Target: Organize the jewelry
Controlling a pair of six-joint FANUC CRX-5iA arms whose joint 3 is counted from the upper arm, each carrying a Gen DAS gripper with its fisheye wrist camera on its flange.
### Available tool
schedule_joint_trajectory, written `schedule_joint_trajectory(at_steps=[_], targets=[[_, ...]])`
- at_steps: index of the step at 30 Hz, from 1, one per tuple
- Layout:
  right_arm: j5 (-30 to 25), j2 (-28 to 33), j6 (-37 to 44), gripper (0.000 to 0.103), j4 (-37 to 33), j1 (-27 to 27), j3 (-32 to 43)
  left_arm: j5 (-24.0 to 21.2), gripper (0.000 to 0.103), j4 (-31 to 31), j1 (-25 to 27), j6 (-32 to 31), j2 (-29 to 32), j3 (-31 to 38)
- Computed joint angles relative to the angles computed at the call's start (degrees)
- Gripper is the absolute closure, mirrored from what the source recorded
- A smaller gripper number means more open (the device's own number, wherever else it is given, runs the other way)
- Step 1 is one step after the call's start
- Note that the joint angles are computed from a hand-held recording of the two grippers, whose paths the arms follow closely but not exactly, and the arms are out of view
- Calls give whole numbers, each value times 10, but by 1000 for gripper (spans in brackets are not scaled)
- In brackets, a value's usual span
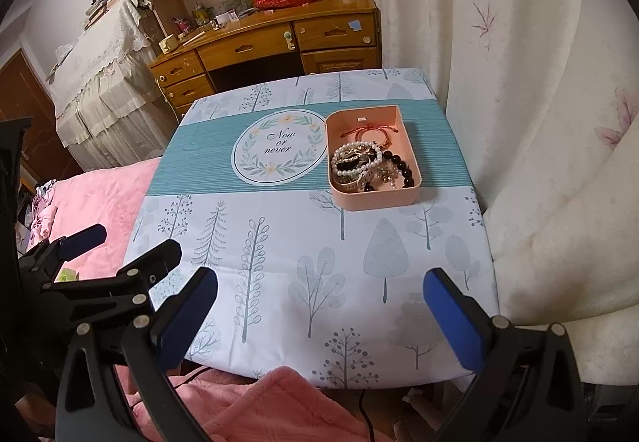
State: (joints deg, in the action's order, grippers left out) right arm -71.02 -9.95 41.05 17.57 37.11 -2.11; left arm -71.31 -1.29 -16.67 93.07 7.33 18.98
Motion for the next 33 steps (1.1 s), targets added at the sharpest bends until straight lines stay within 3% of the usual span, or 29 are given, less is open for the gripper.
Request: schedule_joint_trajectory(at_steps=[33], targets=[[-9, 0, -1, 0, -2, 0, 3, 2, 1, -6, 0, 5, -4, 0]])
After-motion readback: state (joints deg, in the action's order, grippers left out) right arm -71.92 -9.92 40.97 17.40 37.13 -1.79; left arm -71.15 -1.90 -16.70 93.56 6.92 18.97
